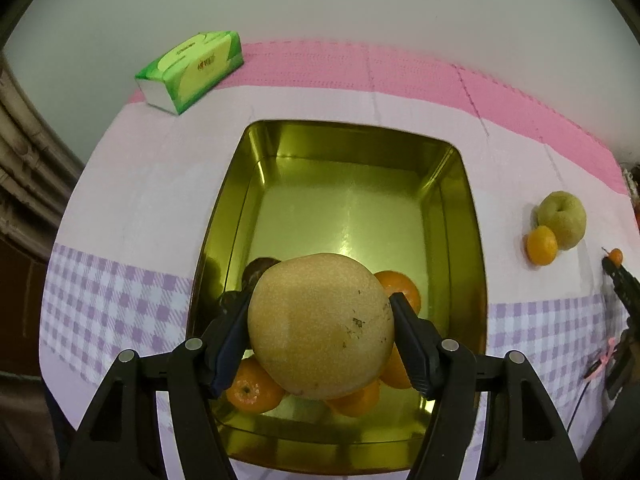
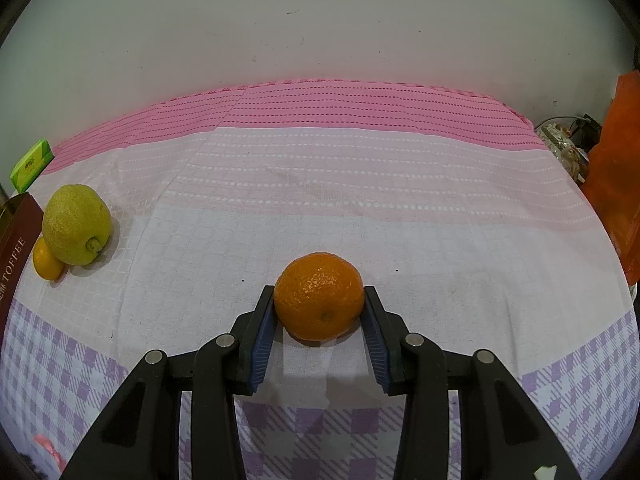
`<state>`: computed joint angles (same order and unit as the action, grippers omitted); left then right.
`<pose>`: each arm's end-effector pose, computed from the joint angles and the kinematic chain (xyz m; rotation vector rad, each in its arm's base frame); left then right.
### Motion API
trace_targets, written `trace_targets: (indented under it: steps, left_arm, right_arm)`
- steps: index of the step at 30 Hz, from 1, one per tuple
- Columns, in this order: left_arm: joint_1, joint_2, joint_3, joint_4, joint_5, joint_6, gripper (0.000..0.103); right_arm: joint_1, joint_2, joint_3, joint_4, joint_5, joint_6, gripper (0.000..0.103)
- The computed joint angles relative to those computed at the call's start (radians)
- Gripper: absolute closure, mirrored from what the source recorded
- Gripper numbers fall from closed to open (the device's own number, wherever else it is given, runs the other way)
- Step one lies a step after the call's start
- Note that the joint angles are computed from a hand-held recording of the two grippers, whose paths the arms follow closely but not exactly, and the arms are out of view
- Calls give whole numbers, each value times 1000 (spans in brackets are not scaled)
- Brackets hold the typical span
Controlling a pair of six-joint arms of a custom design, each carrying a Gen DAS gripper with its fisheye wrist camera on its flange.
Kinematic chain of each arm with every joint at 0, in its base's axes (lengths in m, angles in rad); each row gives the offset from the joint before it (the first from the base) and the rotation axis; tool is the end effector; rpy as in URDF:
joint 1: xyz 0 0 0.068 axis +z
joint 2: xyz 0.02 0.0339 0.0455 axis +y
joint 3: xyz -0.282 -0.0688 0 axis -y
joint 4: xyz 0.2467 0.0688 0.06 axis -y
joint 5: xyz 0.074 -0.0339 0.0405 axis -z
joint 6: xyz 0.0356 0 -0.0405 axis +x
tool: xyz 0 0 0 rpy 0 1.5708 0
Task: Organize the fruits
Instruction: 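Lower the pear into the gold tray with the left tool while the right tool holds the orange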
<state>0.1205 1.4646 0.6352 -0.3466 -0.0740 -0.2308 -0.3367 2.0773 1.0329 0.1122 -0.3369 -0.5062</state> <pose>0.2410 0.0318 0.1514 -0.4993 2.6969 0.0711 0.3784 -0.1200 0.0905 -0.3415 2.4072 0.0484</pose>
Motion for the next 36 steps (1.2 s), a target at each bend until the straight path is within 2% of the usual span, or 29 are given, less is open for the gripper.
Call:
trace_targets:
  steps: [5, 20, 36]
  left_arm:
    - [24, 27, -5, 12, 21, -4, 36]
    - [-29, 51, 4, 14, -71, 22, 36]
    - [-25, 51, 16, -8, -76, 24, 35]
  right_arm:
    - [0, 0, -1, 2, 0, 0, 64]
    - [0, 1, -4, 10, 2, -2, 64]
    - [-1, 4, -2, 12, 1, 0, 65]
